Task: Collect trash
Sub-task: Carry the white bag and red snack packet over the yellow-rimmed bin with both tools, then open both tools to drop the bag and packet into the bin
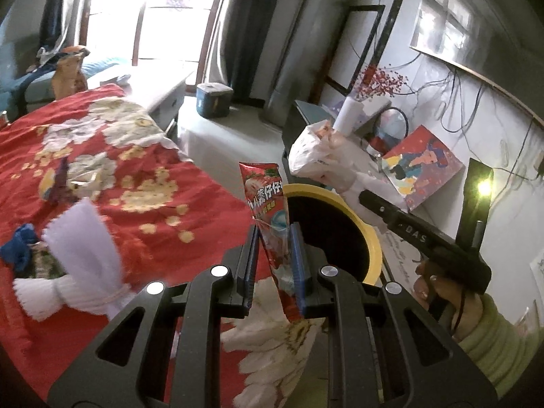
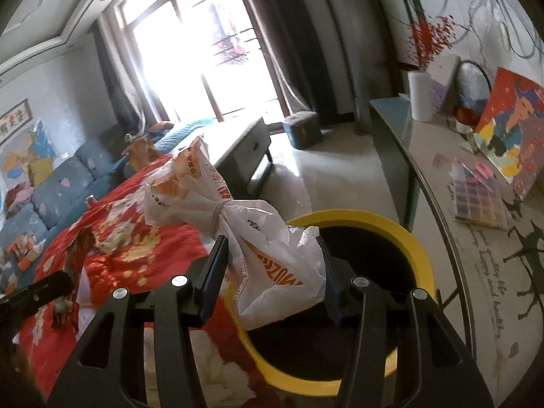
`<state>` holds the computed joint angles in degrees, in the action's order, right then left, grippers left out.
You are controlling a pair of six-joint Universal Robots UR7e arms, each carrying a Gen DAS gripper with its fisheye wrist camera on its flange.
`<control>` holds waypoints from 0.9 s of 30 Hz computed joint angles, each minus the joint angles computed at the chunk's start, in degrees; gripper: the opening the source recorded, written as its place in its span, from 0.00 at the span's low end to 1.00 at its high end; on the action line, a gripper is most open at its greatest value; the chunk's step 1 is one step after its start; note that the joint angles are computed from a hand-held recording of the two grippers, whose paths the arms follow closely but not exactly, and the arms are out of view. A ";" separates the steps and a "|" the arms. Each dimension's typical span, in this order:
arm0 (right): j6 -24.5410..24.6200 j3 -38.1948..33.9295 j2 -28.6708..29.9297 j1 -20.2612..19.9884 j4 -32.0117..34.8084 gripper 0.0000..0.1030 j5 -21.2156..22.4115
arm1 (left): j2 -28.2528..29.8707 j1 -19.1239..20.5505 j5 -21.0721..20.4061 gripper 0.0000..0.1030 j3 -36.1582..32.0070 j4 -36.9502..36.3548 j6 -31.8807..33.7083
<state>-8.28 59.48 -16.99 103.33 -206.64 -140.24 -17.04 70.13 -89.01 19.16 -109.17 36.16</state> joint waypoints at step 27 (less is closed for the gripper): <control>17.11 13.45 -7.73 -5.87 4.42 0.56 -0.03 | 9.22 -3.09 4.94 0.14 -4.52 4.90 -0.51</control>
